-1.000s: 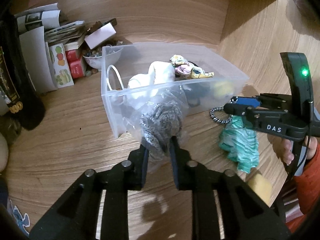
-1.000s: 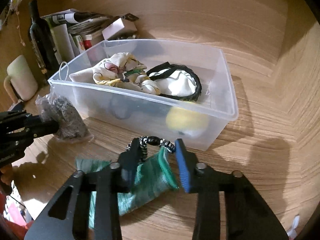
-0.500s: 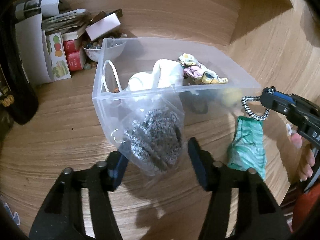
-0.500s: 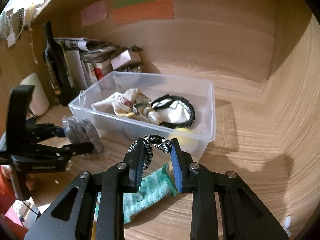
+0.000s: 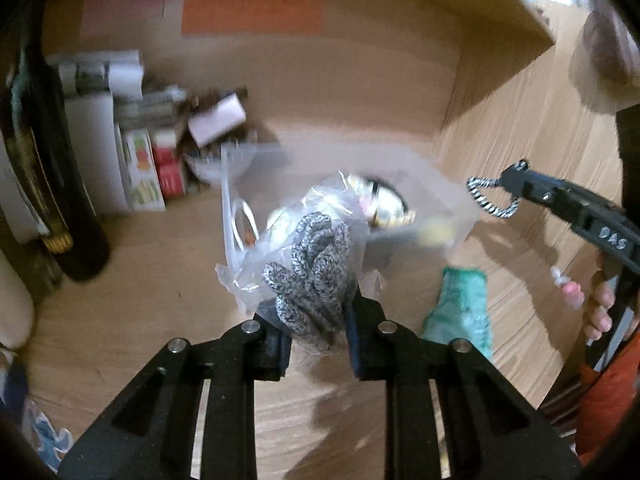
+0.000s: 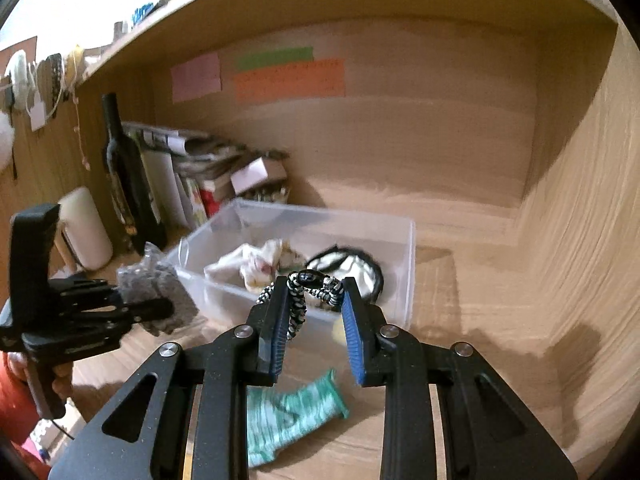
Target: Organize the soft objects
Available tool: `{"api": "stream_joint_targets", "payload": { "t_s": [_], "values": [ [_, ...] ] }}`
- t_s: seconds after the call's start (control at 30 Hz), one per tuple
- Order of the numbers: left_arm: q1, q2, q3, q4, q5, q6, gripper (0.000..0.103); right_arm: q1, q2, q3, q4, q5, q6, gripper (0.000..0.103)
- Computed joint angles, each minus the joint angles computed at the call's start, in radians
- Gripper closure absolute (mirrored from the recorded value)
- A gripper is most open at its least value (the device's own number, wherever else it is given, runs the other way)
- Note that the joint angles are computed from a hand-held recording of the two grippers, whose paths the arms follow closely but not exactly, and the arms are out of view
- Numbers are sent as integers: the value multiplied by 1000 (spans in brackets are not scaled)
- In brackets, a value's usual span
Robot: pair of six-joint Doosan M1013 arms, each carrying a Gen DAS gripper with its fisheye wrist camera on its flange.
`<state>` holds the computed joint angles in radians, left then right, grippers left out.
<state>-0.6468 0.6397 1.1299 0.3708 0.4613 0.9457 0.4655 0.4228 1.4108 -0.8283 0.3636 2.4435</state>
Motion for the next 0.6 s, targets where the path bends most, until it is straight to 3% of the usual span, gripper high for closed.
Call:
{"api": "stream_joint_targets", "payload": {
  "t_s": [0.13, 0.33, 0.5, 0.6],
  "values": [
    [-3, -7, -12, 149, -38, -121, 81, 4, 0, -10, -111, -11, 98, 80],
    [1, 9, -59, 277, -37, -237, 81, 4, 17, -46, -196, -3, 163, 80],
    [10, 55, -134, 246, 15, -190, 81, -6, 51, -95, -111, 32, 92, 79],
    [12, 90, -186, 216, 65, -146, 81, -18, 76, -128, 29, 49, -29, 79]
  ]
}}
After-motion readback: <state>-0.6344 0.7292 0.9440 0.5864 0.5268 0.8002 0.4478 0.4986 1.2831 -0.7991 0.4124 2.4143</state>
